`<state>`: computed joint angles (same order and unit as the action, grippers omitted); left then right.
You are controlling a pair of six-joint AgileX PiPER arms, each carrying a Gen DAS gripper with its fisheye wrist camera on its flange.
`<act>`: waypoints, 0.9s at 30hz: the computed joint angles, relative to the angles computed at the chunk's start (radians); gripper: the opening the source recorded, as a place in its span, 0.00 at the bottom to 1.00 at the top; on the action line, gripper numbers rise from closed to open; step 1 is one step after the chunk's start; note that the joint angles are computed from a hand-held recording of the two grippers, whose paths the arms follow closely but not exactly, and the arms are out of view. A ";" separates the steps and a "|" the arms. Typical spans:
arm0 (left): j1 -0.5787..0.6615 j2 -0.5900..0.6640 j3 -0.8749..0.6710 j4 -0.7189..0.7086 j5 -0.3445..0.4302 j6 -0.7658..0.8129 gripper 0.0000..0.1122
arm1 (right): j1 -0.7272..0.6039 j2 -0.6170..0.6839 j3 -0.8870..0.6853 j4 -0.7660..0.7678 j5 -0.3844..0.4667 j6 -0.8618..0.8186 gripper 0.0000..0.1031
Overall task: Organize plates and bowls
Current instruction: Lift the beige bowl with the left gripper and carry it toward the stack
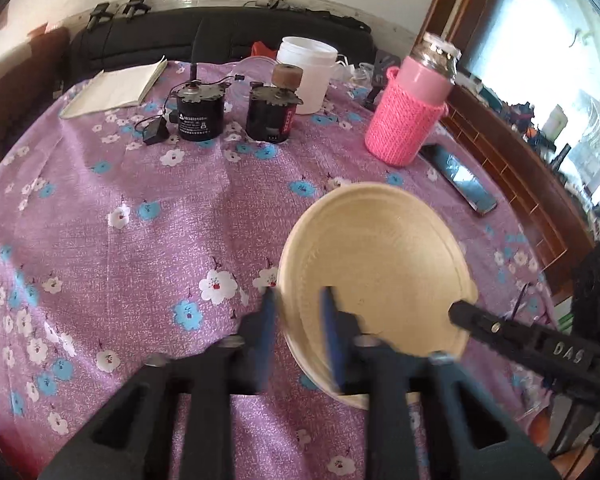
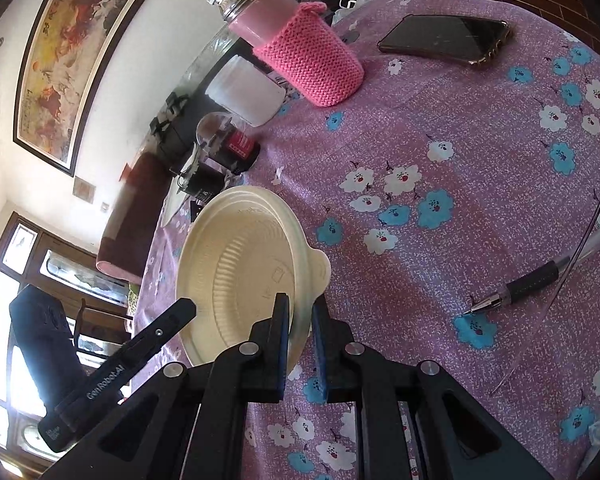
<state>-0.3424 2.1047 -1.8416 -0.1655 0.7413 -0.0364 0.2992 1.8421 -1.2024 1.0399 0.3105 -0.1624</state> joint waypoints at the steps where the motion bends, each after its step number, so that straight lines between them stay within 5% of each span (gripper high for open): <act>1: -0.006 -0.020 0.033 0.008 -0.021 0.003 0.11 | 0.002 -0.003 0.001 -0.031 -0.004 0.032 0.12; 10: 0.009 -0.208 0.268 -0.006 -0.078 0.061 0.13 | 0.039 -0.047 -0.010 -0.217 0.044 0.195 0.14; 14: 0.016 -0.346 0.447 -0.038 -0.127 0.121 0.13 | 0.076 -0.110 0.056 -0.166 0.040 0.160 0.15; 27: 0.067 -0.741 0.926 -0.210 -0.181 0.365 0.19 | 0.360 -0.361 0.265 -0.791 -0.032 0.791 0.16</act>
<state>-0.2757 1.3642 -0.9158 -0.3753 0.5604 0.3283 0.6597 1.4806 -0.9371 0.2493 0.2783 0.6291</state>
